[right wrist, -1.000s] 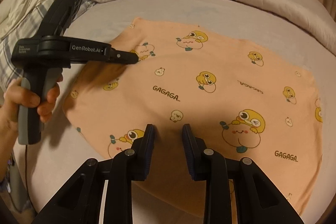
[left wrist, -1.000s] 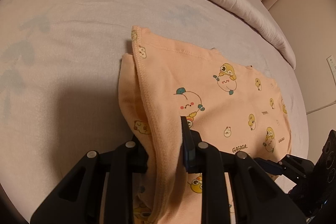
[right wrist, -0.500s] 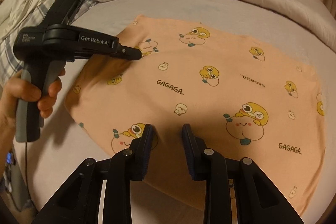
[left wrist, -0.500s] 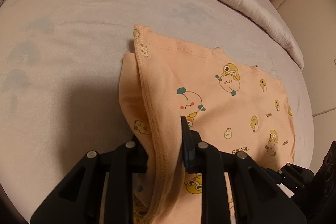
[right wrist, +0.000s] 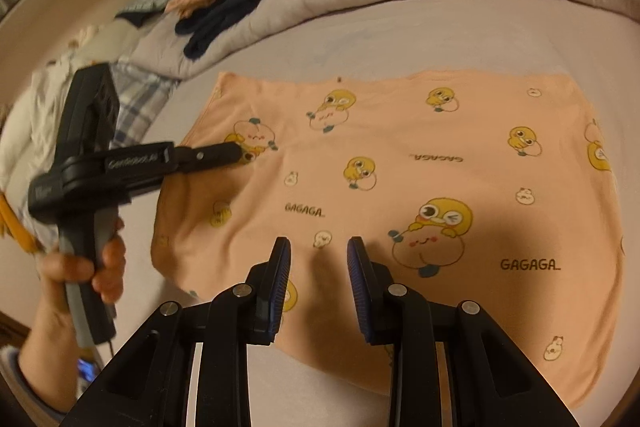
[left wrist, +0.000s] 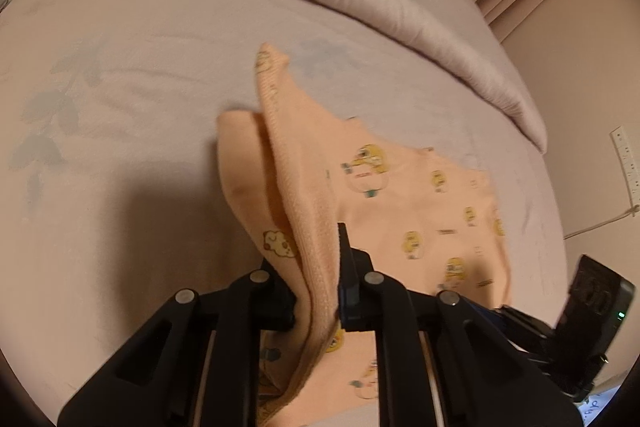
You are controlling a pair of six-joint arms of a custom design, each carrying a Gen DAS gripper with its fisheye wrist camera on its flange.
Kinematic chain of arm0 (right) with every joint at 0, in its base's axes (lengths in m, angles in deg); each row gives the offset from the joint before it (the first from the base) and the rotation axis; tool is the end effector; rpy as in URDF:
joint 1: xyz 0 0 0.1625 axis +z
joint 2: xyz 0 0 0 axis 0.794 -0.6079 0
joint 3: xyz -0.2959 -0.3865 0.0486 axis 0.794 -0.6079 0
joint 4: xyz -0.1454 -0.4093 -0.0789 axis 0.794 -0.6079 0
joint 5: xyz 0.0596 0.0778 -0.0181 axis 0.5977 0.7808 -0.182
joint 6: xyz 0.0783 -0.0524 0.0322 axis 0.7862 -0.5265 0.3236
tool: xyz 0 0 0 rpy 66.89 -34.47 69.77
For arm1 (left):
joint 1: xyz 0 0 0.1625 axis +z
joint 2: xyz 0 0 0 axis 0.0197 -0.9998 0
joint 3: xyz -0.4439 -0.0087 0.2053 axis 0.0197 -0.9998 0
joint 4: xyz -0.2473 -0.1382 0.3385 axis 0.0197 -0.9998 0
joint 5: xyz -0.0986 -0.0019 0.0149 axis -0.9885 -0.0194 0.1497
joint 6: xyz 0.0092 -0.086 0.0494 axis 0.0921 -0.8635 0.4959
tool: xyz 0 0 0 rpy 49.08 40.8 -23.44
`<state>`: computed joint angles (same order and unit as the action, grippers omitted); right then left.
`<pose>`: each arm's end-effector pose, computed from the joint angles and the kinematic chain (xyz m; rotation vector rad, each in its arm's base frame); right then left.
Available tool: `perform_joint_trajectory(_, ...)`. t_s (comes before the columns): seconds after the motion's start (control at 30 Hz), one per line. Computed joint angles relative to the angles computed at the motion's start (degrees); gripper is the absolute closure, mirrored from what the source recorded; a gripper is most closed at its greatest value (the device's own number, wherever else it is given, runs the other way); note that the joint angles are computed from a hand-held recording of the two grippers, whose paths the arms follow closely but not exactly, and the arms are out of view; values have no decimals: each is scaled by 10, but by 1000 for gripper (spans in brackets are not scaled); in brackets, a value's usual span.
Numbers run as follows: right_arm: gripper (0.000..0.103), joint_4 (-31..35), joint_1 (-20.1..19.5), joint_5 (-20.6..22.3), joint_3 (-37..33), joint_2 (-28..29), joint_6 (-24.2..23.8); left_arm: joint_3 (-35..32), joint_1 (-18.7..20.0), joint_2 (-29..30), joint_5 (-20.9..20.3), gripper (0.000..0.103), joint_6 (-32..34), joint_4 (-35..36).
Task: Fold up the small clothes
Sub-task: 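Lift the held edge with the left tool and fold it across the shirt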
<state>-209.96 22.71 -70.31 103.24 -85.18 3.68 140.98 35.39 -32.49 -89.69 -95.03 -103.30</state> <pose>0.0050 -0.5091 0.3943 0.6052 -2.8652 0.5235 -0.3815 -0.5110 0.1499 0.2089 2.7611 -0.6199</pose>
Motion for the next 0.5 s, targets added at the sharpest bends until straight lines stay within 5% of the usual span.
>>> perform_joint_trajectory(0.5,72,63,-62,127,-44,-20,90,-49,-23,42,-29,90,27,-4)
